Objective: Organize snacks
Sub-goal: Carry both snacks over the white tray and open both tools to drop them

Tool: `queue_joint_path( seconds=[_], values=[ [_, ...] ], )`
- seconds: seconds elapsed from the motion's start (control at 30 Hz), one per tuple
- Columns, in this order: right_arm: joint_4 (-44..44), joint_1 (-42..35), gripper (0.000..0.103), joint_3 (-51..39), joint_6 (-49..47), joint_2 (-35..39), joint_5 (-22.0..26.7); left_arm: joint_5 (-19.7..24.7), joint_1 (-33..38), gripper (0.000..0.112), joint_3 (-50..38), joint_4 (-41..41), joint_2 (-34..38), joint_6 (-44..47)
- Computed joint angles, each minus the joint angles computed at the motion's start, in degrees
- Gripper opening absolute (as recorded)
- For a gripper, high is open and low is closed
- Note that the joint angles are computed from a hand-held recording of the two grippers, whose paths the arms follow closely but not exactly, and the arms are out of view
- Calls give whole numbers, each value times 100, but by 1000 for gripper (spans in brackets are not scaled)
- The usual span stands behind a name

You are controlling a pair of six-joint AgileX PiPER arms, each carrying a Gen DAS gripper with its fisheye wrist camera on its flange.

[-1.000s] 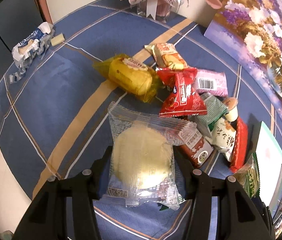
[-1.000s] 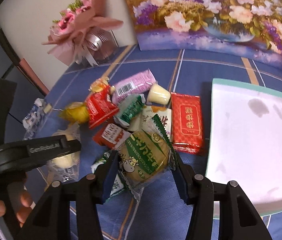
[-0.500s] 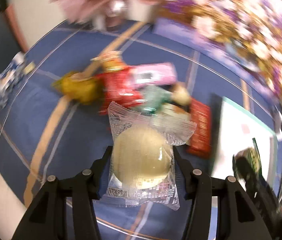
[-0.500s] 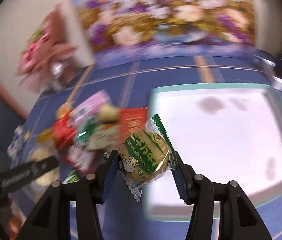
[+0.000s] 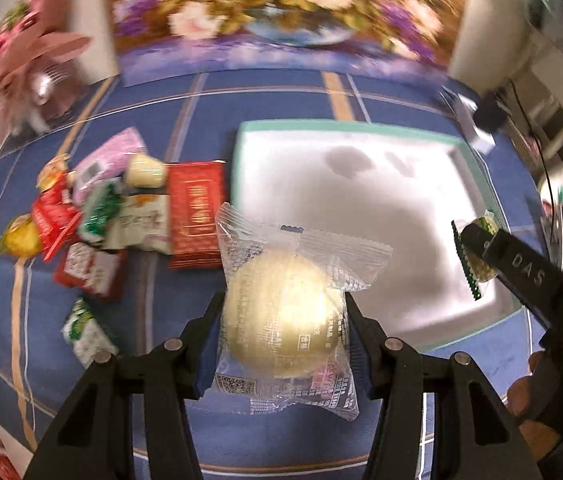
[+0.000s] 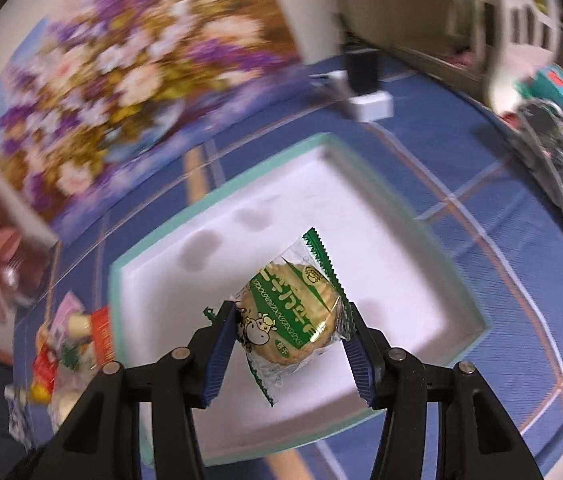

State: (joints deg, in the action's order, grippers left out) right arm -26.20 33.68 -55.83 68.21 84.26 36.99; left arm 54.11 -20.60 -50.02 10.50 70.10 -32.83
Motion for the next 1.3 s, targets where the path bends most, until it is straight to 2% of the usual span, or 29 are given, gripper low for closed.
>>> queue_joint_path(
  seconds=[0.13, 0.4, 0.47, 0.57, 0.8, 0.87, 0.93, 1.1, 1.13, 1.2, 1.3],
  values=[
    [189, -402, 55, 304, -51, -126, -30, -269, -283, 56, 57, 90, 355, -148],
    [523, -575, 55, 306, -423, 98, -56, -786, 1, 57, 135, -285, 702, 303],
    [570, -554, 57, 270, -496, 124, -1, -767, 71, 60, 106, -421, 693, 428],
    [623, -527, 58, 163, -577, 201, 113, -721, 44, 70, 82, -400, 564, 428],
    [792, -473, 60, 92, -806, 258, 256, -392, 64, 71, -1, -354, 273, 403],
    [827, -418, 64, 98, -826, 231, 322, -312, 184, 74, -3, -383, 192, 434],
    [842, -343, 72, 127, -817, 148, 357, -211, 412, 86, -5, -455, 87, 480],
    [642, -10, 93, 92, -658, 9, 566, -45, 1041, 87, 58, -532, -145, 588],
    [583, 73, 98, 78, -635, -19, 597, -15, 1137, 91, 75, -498, -188, 572],
    [440, 247, 103, 54, -581, -75, 657, 29, 1260, 96, 119, -374, -277, 484],
    [258, 459, 103, -23, -506, -96, 802, 55, 1387, 96, 217, -78, -444, 314]
  ],
)
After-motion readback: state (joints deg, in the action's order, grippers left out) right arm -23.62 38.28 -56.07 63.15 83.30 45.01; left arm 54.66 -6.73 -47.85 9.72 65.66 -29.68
